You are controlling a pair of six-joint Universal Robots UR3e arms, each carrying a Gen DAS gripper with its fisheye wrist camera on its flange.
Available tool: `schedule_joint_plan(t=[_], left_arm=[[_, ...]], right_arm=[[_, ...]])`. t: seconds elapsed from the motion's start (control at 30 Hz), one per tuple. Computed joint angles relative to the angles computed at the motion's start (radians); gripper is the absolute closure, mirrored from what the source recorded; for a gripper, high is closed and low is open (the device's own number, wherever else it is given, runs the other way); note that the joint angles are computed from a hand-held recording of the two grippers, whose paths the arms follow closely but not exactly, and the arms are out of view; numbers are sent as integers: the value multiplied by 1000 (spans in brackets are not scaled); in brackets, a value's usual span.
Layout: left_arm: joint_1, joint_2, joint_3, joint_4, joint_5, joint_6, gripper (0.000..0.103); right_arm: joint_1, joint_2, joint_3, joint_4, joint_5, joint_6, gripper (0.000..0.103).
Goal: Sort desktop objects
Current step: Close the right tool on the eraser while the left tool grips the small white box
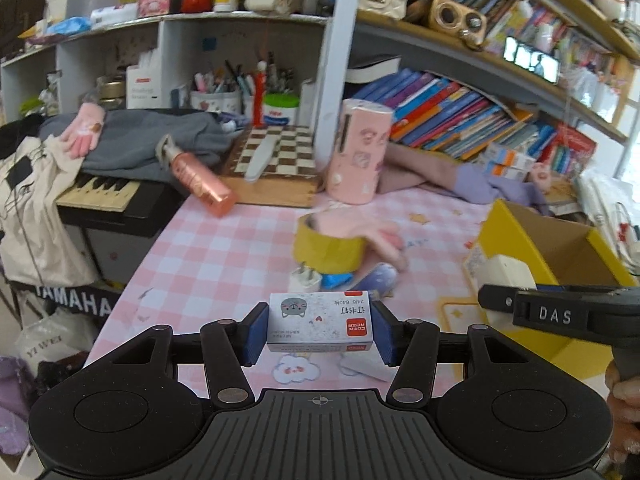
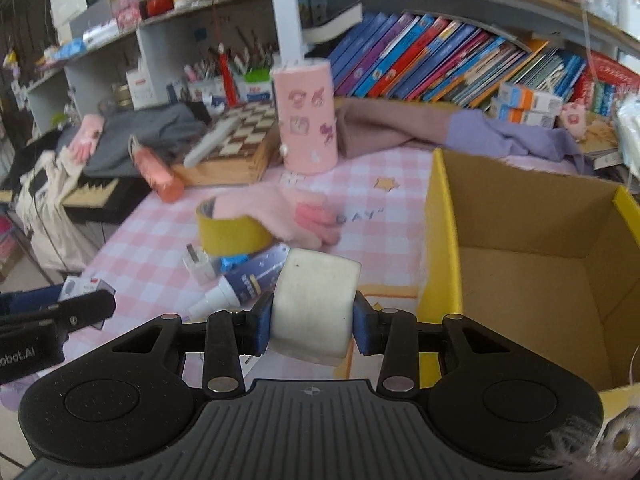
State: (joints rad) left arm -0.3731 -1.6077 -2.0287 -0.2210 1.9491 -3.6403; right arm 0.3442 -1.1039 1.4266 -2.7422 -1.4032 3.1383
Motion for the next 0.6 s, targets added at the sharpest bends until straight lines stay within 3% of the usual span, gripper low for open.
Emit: schedule_joint_plan(t=[0.37, 0.6], left_arm=[[-91, 62, -48, -4, 37, -35, 50], [-167, 151, -144, -28, 80, -117, 50]], right_arm=[[-22, -164, 209, -68, 24, 18, 67], [9, -270, 361, -89, -1, 31, 67]])
